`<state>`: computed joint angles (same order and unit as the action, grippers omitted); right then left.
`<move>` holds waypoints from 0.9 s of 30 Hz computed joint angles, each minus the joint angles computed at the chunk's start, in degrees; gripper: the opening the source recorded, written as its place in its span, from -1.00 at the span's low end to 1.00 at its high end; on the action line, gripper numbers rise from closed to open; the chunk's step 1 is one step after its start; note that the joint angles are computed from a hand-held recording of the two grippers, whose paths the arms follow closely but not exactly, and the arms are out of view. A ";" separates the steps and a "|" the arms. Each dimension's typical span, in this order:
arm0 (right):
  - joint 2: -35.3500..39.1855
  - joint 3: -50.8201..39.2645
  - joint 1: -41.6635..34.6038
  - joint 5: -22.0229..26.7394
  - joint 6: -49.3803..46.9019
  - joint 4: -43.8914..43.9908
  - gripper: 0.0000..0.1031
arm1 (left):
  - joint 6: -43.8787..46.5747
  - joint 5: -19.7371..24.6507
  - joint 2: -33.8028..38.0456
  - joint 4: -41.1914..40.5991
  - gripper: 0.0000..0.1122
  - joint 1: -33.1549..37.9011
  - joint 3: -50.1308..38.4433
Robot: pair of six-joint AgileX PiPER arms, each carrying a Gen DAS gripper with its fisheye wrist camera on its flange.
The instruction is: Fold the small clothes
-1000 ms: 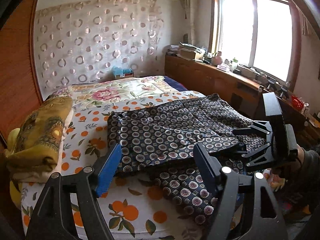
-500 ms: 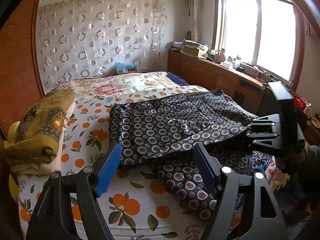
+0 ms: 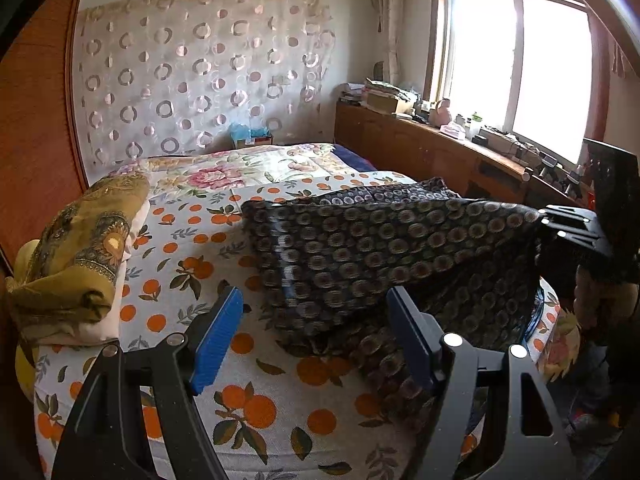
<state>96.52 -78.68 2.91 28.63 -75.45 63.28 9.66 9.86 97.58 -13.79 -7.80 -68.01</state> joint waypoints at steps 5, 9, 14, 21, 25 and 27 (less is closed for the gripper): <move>-3.03 4.76 -5.55 -1.05 -1.26 1.63 -0.92 | 1.44 0.08 0.14 -1.54 0.34 -0.33 -0.30; -2.80 6.77 -10.05 -0.75 2.38 -1.41 -0.92 | 1.27 -0.21 0.14 -1.48 0.34 -0.76 -0.46; -1.26 8.56 -13.18 0.24 7.12 -5.16 -0.92 | -1.33 0.04 0.57 1.03 0.34 -1.30 -1.14; -1.53 6.66 -11.98 -1.00 14.63 -13.23 -0.76 | -5.75 0.51 1.27 5.45 0.34 -2.44 -2.11; -2.97 6.19 -10.56 -2.45 19.27 -18.63 -0.52 | -7.14 0.56 1.59 7.13 0.34 -2.91 -2.31; -4.27 6.77 -10.62 -2.92 20.23 -19.60 -0.24 | -7.12 0.69 1.74 7.15 0.34 -3.10 -2.50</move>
